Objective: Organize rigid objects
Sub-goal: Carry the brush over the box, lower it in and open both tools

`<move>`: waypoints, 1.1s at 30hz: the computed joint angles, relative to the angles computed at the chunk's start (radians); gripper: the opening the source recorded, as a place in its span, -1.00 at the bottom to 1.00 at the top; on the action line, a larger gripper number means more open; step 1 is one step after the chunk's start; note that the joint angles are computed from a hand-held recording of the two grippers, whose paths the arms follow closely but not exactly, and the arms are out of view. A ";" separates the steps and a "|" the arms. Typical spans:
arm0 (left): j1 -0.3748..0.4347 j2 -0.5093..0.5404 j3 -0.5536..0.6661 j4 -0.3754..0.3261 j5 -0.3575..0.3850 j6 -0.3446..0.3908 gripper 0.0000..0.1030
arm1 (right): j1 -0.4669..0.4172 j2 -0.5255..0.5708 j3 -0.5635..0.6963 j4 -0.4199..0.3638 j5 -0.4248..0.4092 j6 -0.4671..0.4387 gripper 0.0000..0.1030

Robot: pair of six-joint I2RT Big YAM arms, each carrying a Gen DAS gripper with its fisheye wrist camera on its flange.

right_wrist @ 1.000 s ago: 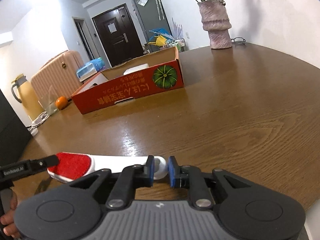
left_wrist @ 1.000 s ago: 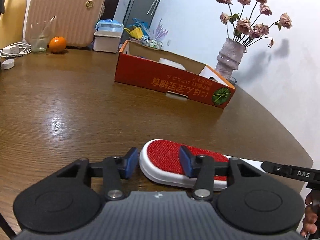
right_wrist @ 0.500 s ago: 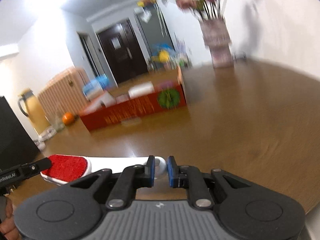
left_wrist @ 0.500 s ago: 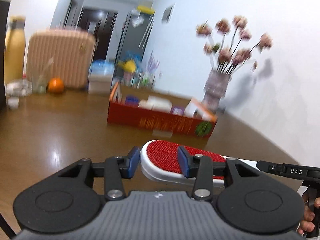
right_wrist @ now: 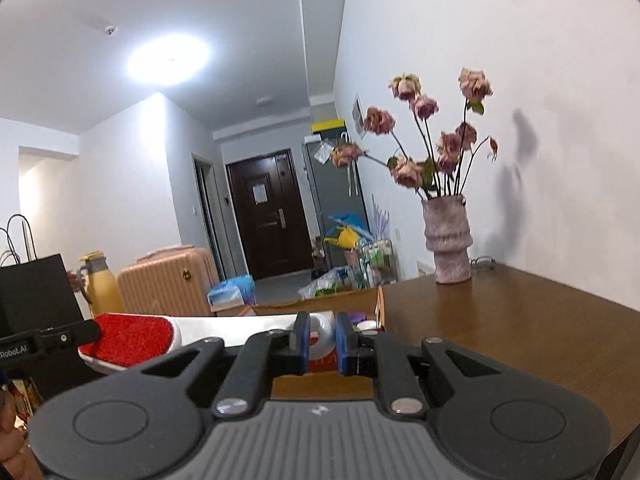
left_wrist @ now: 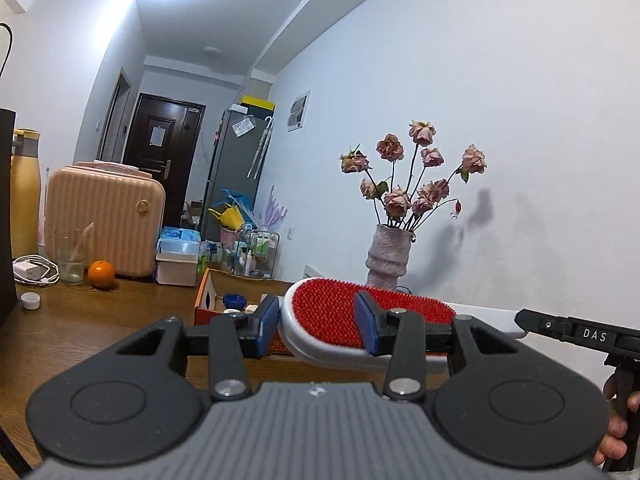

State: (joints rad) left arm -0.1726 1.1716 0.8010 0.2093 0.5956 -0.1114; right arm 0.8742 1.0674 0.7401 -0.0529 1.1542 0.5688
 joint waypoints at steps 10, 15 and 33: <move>-0.042 0.131 0.173 -0.060 -0.038 0.022 -0.19 | -0.130 0.009 0.032 0.035 -0.132 -0.066 -0.74; -0.083 0.282 0.368 -0.105 -0.084 0.033 -0.19 | -0.301 0.063 0.101 0.064 -0.314 -0.134 -0.74; -0.135 0.898 1.237 -0.676 -0.191 0.121 -0.19 | -0.726 0.515 0.569 -0.178 -0.852 -0.118 -0.74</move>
